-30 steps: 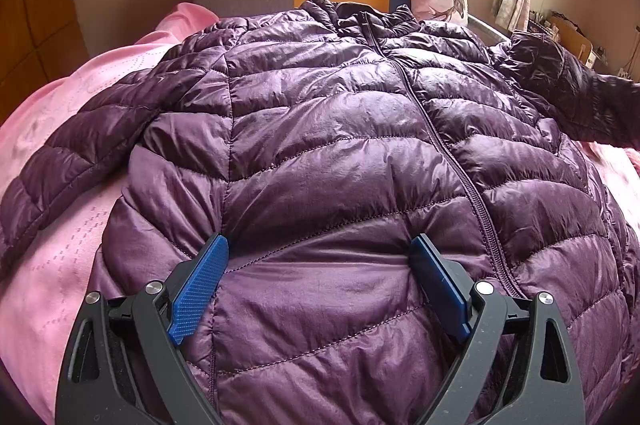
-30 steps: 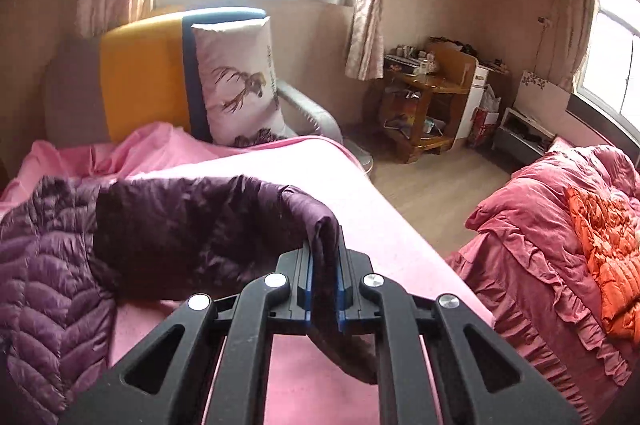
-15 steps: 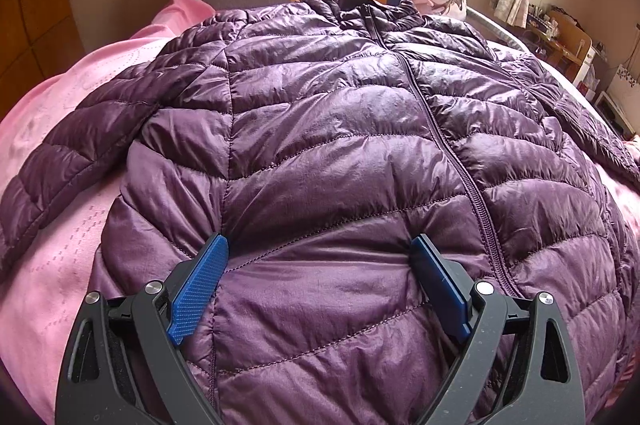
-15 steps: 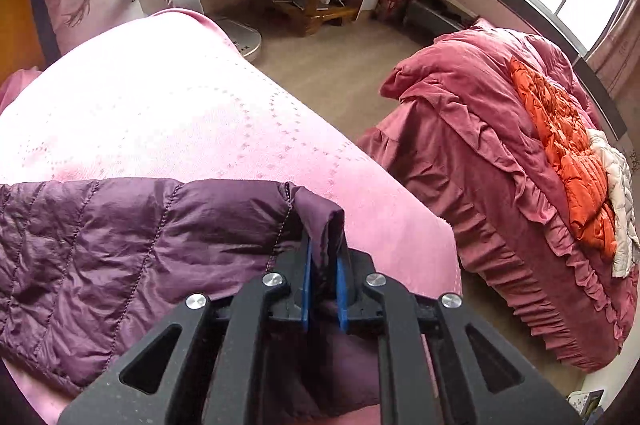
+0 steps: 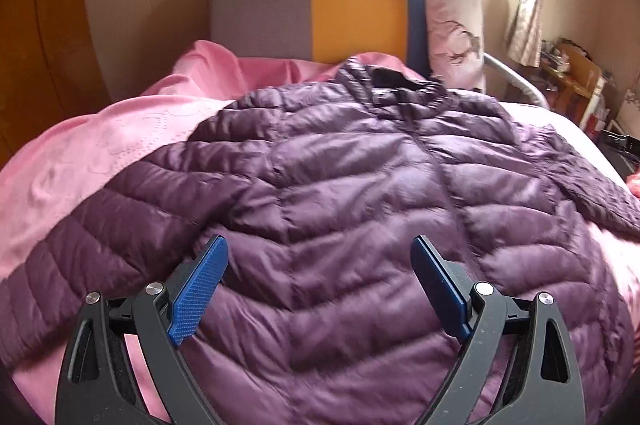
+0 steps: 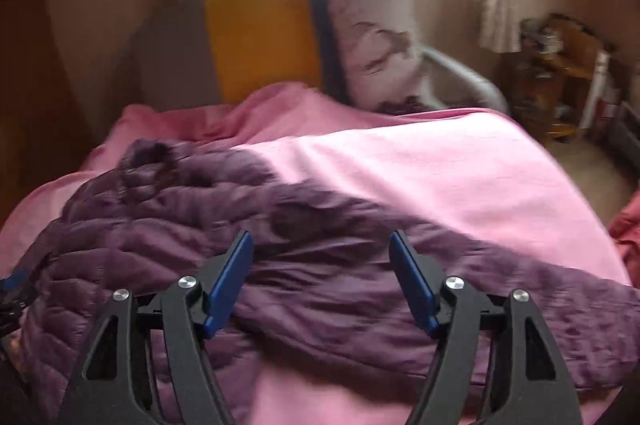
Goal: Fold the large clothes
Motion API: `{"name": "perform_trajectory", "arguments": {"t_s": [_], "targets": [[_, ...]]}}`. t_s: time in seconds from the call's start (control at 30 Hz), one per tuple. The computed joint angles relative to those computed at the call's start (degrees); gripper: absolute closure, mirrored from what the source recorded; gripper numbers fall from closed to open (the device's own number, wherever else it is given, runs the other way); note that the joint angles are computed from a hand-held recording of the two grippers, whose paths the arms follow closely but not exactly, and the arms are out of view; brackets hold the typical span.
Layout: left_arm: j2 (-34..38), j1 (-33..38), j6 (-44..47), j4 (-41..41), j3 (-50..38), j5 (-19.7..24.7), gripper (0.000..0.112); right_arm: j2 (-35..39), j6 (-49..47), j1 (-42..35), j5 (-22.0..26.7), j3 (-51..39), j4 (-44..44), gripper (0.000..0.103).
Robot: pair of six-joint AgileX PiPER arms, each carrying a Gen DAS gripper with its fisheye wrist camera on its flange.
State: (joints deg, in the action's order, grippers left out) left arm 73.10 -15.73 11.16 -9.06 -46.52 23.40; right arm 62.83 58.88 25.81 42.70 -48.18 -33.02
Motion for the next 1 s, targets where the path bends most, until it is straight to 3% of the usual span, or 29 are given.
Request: {"name": "perform_trajectory", "arguments": {"t_s": [0.13,0.2,0.3,0.37,0.43,0.53,0.67,0.7,0.87,1.0], "targets": [[4.4,3.3,3.0,-2.1,-0.1,-0.1,0.021,15.5,-0.3,-1.2,-8.9,-4.6,2.2,0.035],[6.3,5.9,7.5,-7.2,0.6,0.6,0.021,21.0,1.3,-4.0,-9.9,-6.1,2.8,0.035],[8.1,9.3,17.5,-17.9,1.5,1.7,0.02,24.6,2.9,-10.7,-13.0,-3.4,1.5,0.034],[7.9,9.3,18.1,-18.5,1.9,1.5,0.019,24.7,7.8,-12.4,-17.1,-0.7,-4.2,0.034],[7.6,10.0,20.4,-20.8,2.6,1.5,0.019,24.4,7.4,-13.6,-17.4,-0.3,-5.5,0.032],[7.1,11.3,23.5,-24.3,3.2,2.2,0.019,25.6,8.7,-11.7,-12.6,-3.0,-7.0,0.028],[5.8,12.3,25.4,-26.3,4.5,2.9,0.019,22.5,17.3,-2.0,2.3,-4.3,-14.3,0.02],[5.7,12.1,24.9,-26.0,4.5,2.8,0.019,19.9,20.0,1.0,3.9,-2.8,-16.5,0.019],[4.9,11.1,21.9,-23.7,4.9,2.4,0.019,8.8,18.7,16.3,4.4,2.1,-12.4,0.018],[4.2,10.9,22.0,-24.2,5.5,2.0,0.019,7.9,24.1,30.8,7.4,4.6,-8.5,0.018]]}}
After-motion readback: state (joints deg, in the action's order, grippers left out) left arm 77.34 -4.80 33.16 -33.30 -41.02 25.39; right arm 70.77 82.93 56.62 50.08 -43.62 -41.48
